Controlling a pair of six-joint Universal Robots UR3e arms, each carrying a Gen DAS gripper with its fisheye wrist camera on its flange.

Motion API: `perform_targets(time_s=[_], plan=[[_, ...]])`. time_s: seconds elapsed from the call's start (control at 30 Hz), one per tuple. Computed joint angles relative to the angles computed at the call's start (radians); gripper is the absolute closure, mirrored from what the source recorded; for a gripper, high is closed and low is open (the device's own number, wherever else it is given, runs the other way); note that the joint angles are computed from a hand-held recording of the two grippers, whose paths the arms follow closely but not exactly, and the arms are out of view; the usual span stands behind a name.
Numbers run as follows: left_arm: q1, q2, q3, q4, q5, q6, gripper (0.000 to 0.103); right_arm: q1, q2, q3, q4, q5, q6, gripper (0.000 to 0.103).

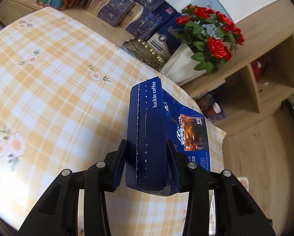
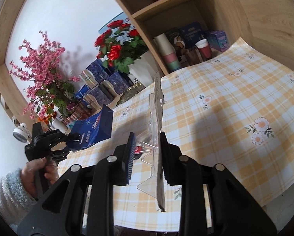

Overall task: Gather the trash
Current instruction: 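Carry the blue box over the bin and open the left tool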

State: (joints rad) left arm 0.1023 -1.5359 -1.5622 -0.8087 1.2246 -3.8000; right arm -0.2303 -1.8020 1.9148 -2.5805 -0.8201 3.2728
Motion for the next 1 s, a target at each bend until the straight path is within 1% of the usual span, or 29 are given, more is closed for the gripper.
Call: perform_targets(time_s=[0.1, 0.2, 0.27, 0.4, 0.5, 0.53, 0.6, 0.7, 0.77, 0.83, 0.93, 1.0], plan=[[0.031, 0.157, -0.115, -0.026, -0.037, 0.050, 0.064, 0.001, -0.059, 0.006, 0.054, 0.005, -0.007, 0.076], [0.067, 0.350, -0.252, -0.102, -0.109, 0.103, 0.064, -0.001, -0.127, 0.025, 0.108, 0.012, -0.021, 0.075], [0.081, 0.456, -0.307, -0.164, -0.130, 0.142, 0.064, 0.000, -0.185, 0.029, 0.170, 0.014, -0.041, 0.076], [0.115, 0.657, -0.356, -0.342, -0.174, 0.267, 0.064, -0.007, -0.290, 0.039, 0.270, 0.027, -0.075, 0.076], [0.128, 0.776, -0.366, -0.478, -0.191, 0.362, 0.064, -0.012, -0.381, 0.057, 0.336, 0.033, -0.105, 0.076], [0.112, 0.790, -0.369, -0.490, -0.179, 0.374, 0.064, -0.015, -0.405, 0.064, 0.358, 0.037, -0.115, 0.076], [0.029, 0.813, -0.391, -0.482, -0.112, 0.369, 0.064, -0.021, -0.456, 0.077, 0.406, 0.043, -0.133, 0.076], [-0.169, 0.809, -0.448, -0.416, 0.009, 0.311, 0.064, -0.047, -0.537, 0.098, 0.498, 0.072, -0.170, 0.076], [-0.361, 0.763, -0.488, -0.316, 0.139, 0.237, 0.064, -0.061, -0.582, 0.107, 0.559, 0.086, -0.200, 0.076], [-0.536, 0.687, -0.499, -0.248, 0.276, 0.172, 0.064, -0.071, -0.615, 0.110, 0.612, 0.096, -0.229, 0.076], [-0.663, 0.614, -0.508, -0.204, 0.360, 0.151, 0.064, -0.095, -0.661, 0.107, 0.712, 0.116, -0.289, 0.076], [-0.747, 0.544, -0.490, -0.188, 0.429, 0.165, 0.064, -0.120, -0.686, 0.101, 0.781, 0.136, -0.333, 0.076]])
